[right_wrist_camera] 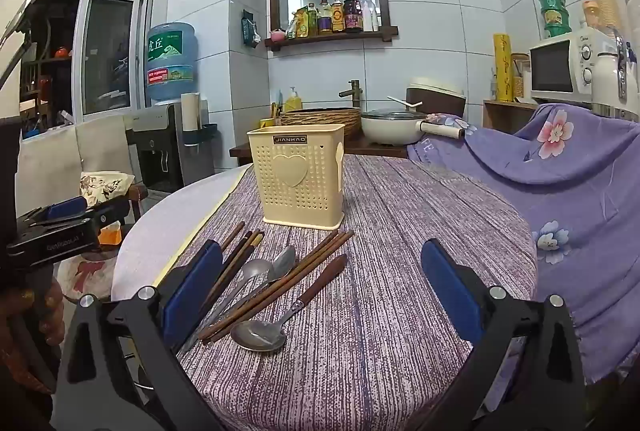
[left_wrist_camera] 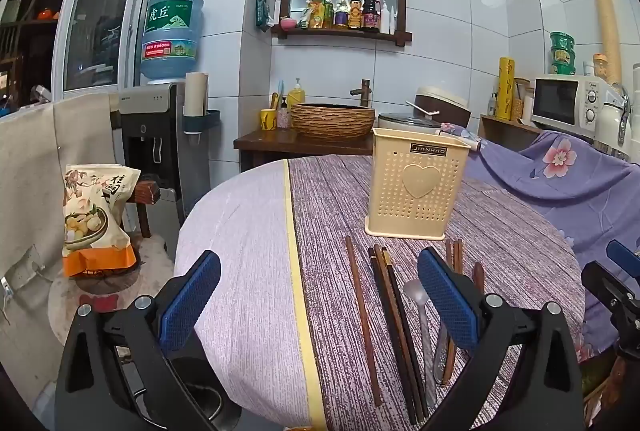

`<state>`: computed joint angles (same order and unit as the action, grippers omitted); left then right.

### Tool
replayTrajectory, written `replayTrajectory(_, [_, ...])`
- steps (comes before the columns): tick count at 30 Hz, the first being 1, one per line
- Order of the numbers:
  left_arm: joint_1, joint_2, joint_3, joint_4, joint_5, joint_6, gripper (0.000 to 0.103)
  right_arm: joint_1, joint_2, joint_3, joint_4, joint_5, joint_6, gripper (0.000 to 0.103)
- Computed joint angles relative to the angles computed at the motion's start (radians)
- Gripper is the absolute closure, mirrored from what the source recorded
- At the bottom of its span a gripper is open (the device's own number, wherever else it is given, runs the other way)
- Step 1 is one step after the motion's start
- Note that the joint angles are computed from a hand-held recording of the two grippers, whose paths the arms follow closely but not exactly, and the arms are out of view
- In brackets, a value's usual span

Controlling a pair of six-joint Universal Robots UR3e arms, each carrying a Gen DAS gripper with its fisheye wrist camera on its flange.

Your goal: Organize utensils

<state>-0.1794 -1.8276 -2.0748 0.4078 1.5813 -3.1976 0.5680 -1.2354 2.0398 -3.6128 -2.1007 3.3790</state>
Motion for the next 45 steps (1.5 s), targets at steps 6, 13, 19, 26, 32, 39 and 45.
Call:
replayTrajectory(6, [0.001, -0.002, -0.001, 0.005, -0.002, 0.001, 0.006, 0.004, 0.001, -0.004, 0.007, -0.004, 0.005, 0.005])
replayTrajectory(13, [-0.001, 0.000, -0.001, 0.005, 0.002, 0.001, 0.006, 0.009, 0.008, 0.003, -0.007, -0.009, 0.008, 0.005])
replayTrajectory(19, [0.000, -0.001, -0.001, 0.004, 0.001, 0.000, 0.006, 0.010, 0.005, -0.002, 0.006, -0.010, 0.011, 0.005])
replayTrajectory(26, [0.001, 0.005, -0.003, -0.001, 0.000, -0.002, 0.006, 0.010, 0.003, -0.002, 0.010, -0.009, 0.013, 0.005])
replayTrajectory(32, [0.005, -0.039, -0.016, 0.055, -0.007, -0.002, 0.006, 0.012, 0.010, 0.002, -0.001, -0.011, 0.013, 0.005])
replayTrajectory(39, [0.003, -0.010, -0.005, 0.011, -0.011, 0.003, 0.006, 0.007, 0.025, -0.014, 0.004, -0.005, 0.016, 0.005])
replayTrajectory(45, [0.001, -0.003, -0.006, 0.005, -0.012, 0.008, 0.006, 0.011, 0.027, -0.021, 0.012, -0.007, 0.019, 0.005])
